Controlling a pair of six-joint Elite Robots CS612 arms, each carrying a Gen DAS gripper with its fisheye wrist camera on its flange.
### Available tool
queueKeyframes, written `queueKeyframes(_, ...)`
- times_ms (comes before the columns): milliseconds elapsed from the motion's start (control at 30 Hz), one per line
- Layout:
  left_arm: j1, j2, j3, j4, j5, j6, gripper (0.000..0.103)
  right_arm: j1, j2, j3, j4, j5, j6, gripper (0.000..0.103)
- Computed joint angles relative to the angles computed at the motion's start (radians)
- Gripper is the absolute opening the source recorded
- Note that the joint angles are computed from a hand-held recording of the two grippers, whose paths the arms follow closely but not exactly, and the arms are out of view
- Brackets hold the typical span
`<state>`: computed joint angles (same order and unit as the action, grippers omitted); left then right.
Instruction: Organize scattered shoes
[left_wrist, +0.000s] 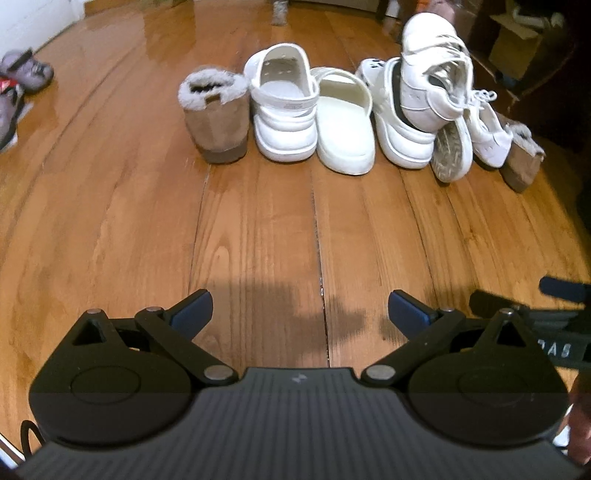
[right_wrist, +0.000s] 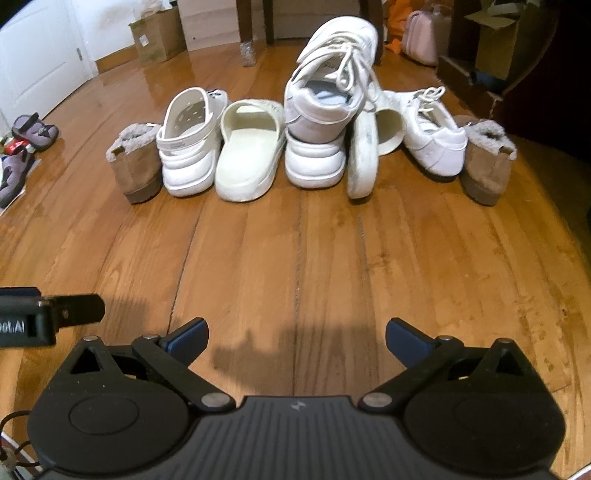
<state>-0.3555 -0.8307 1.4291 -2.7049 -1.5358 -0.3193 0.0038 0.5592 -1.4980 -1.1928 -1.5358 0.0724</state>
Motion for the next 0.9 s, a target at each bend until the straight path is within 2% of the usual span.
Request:
queueKeyframes(100, 0.014, 0.006, -0.012, 0.033, -0.008, -0.004, 0.103, -0.008, -0.003, 0.012, 0.034, 0.049, -0.002, 0.102)
queueKeyframes(167, 0.043, 0.012, -0.064, 0.166, -0.064, -0.003, 0.102, -0.013, -0.04, 0.068, 0.093, 0.087, -0.047, 0.102)
queueKeyframes(200, 0.057, 0.016, -0.1, 0.235, -0.05, 0.0, 0.102, -0.014, -0.073, 0.119, 0.121, 0.098, -0.084, 0.102)
queueKeyframes(233, 0.057, 0.016, -0.123, 0.262, 0.007, 0.019, 0.102, -0.015, -0.095, 0.155, 0.133, 0.099, -0.109, 0.102)
queueKeyframes(267, 0.059, 0.018, -0.14, 0.256, 0.071, 0.049, 0.102, -0.013, -0.12, 0.196, 0.119, 0.088, -0.117, 0.102)
queueKeyframes(300, 0.063, 0.024, -0.159, 0.256, 0.093, 0.056, 0.102, -0.011, -0.146, 0.241, 0.099, 0.074, -0.123, 0.102)
queueKeyframes(333, 0.08, 0.043, -0.209, 0.261, 0.074, 0.04, 0.102, -0.01, -0.159, 0.267, 0.085, 0.069, -0.115, 0.102)
queueKeyframes(400, 0.102, 0.07, -0.27, 0.258, 0.033, 0.014, 0.102, -0.01, -0.196, 0.345, 0.047, 0.115, -0.043, 0.102)
queueKeyframes(467, 0.118, 0.121, -0.353, 0.231, 0.02, -0.035, 0.102, -0.011, -0.216, 0.39, 0.03, 0.164, -0.004, 0.102)
queueKeyframes(500, 0.119, 0.137, -0.381, 0.246, 0.037, -0.036, 0.099, -0.011, -0.221, 0.405, 0.023, 0.184, 0.003, 0.102)
queueKeyframes(533, 0.117, 0.168, -0.434, 0.284, 0.07, -0.034, 0.099, -0.009, -0.228, 0.422, 0.017, 0.209, 0.002, 0.102)
queueKeyframes(600, 0.112, 0.221, -0.522, 0.35, 0.135, -0.055, 0.087, -0.005, -0.232, 0.436, 0.009, 0.227, -0.004, 0.102)
queueKeyframes(633, 0.112, 0.252, -0.573, 0.386, 0.159, -0.074, 0.084, -0.004, -0.232, 0.438, 0.005, 0.231, -0.007, 0.101)
queueKeyframes(700, 0.119, 0.299, -0.652, 0.44, 0.151, -0.12, 0.084, -0.002, -0.229, 0.439, -0.015, 0.248, -0.02, 0.101)
queueKeyframes(800, 0.13, 0.379, -0.777, 0.498, 0.084, -0.159, 0.084, -0.001, -0.227, 0.446, -0.038, 0.262, -0.038, 0.1)
queueKeyframes(900, 0.132, 0.42, -0.839, 0.515, 0.063, -0.175, 0.081, -0.002, -0.218, 0.438, -0.067, 0.261, -0.045, 0.1)
